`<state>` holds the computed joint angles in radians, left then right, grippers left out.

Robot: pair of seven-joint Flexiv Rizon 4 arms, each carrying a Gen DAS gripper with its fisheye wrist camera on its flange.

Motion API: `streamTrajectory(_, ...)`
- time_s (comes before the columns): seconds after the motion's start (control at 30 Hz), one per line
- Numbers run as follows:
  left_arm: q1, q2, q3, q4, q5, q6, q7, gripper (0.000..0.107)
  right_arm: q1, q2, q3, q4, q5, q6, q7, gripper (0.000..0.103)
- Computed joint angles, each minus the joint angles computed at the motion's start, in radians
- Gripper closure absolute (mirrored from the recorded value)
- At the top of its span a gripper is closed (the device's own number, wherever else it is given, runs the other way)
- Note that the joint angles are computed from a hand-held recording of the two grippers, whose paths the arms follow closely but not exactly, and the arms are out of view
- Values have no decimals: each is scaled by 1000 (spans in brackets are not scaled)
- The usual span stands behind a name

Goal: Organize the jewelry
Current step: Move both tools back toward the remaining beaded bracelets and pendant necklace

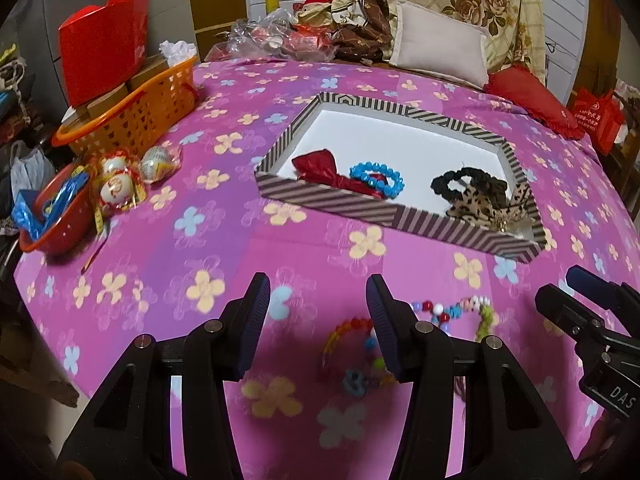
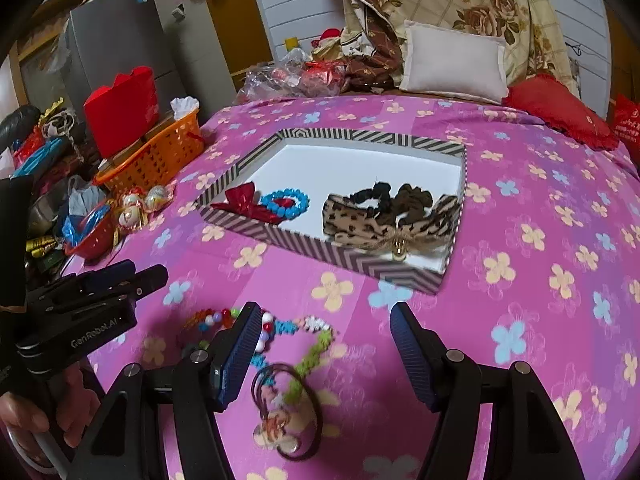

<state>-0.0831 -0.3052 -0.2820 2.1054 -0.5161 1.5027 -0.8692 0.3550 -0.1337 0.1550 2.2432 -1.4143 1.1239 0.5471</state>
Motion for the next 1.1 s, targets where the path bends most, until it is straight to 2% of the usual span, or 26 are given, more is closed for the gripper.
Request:
streamTrajectory(0.23, 46, 39, -50, 62, -79, 19, 65, 56, 28, 11, 22, 18, 29, -31, -5, 39)
streamTrajectory(0.27, 46, 43, -53, 69, -90, 22, 74, 54, 31, 13, 24, 19, 33, -36, -7, 39)
streamTrajectory(0.3, 55, 49, -66, 79, -113, 26, 92, 46, 36, 15, 27, 20, 40, -43, -11, 39)
streamTrajectory(0.33, 58, 49, -75, 81, -132, 30, 108, 43, 41, 17, 31, 23, 49, -51, -17, 39)
streamTrajectory(0.37, 71, 56, -100, 96, -167, 44, 136, 43, 45, 20, 33, 25, 53, -56, -20, 39)
streamTrajectory(0.57, 69, 89, -120, 140, -286, 63, 233, 43, 57, 32, 42, 41, 61, -65, -8, 39)
streamTrajectory(0.9, -13, 108, 15, 159, -373, -36, 297, 43, 75, 59, 63, 86, 80, -80, 5, 39)
streamTrajectory(1.1, -47, 95, 76, 156, -388, -64, 312, 43, 67, 60, 58, 116, 34, -46, 58, 39)
